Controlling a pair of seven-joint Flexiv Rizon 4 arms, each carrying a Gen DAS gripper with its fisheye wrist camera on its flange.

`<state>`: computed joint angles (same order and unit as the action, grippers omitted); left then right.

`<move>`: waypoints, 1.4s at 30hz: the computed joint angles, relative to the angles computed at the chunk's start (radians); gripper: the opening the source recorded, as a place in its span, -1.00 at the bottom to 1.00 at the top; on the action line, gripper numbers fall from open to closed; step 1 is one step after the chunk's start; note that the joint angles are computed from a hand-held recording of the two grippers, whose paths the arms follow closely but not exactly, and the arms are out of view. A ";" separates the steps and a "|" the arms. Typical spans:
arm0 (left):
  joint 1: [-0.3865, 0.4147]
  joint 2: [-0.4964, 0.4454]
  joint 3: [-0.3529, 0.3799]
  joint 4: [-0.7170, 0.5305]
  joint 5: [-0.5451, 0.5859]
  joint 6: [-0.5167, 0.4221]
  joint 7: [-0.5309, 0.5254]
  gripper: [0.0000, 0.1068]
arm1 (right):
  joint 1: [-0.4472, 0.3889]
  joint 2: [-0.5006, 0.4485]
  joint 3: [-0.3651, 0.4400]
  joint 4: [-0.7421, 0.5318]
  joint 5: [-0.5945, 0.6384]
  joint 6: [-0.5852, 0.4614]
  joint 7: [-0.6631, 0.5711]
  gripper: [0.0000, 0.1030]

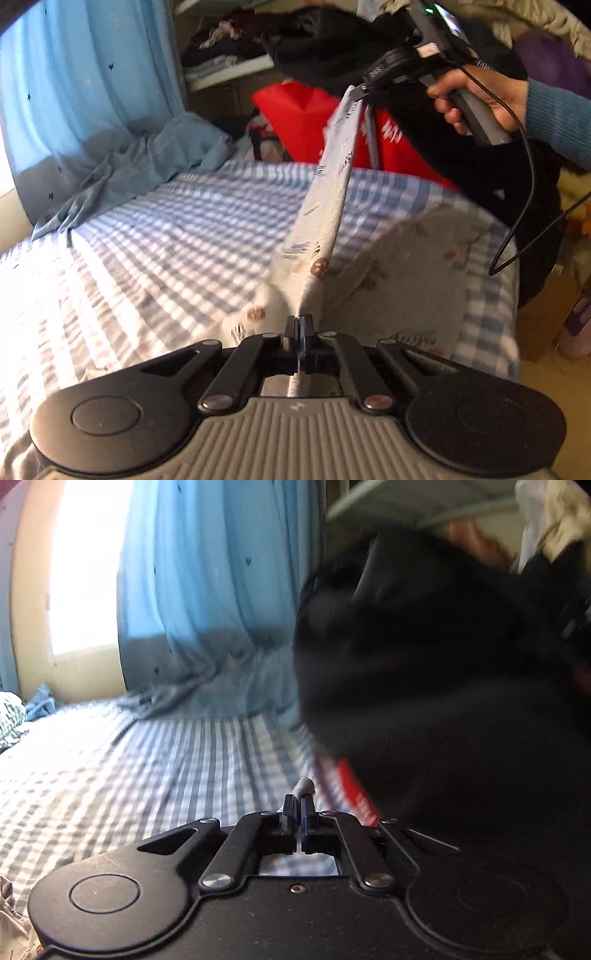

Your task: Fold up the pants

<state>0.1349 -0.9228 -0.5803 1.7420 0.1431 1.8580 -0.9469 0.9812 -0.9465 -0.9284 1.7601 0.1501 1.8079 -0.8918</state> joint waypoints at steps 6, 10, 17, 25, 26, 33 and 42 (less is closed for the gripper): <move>0.041 -0.023 -0.060 0.023 0.047 -0.016 0.052 -1.00 | 0.136 0.034 -0.051 0.256 0.106 0.058 -0.058 -0.99; 0.013 -0.027 -0.032 0.047 0.046 -0.030 0.090 -1.00 | 0.140 0.052 0.021 0.368 0.134 0.028 -0.033 -0.99; -0.041 -0.028 0.017 0.065 0.021 0.009 0.097 -1.00 | 0.147 0.006 0.035 0.412 0.121 0.042 -0.008 -0.99; -0.042 -0.028 0.021 0.068 0.035 -0.017 0.099 -1.00 | 0.221 -0.042 0.025 0.486 0.210 0.076 0.008 -0.99; -0.047 -0.029 0.027 0.068 0.029 -0.022 0.103 -1.00 | 0.215 -0.043 0.040 0.490 0.210 0.073 0.018 -0.99; -0.041 -0.044 0.017 0.075 0.014 -0.023 0.122 -1.00 | 0.216 -0.069 0.084 0.513 0.234 0.096 0.090 -0.98; 0.007 -0.046 -0.021 0.139 0.050 0.052 0.124 0.37 | 0.141 0.053 0.228 0.563 0.282 0.227 0.138 -0.02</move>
<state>0.1415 -0.9688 -0.6012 1.8813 0.1934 1.9095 -0.8227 1.1219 -0.8933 -0.7008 2.3229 0.4319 2.0345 -0.7536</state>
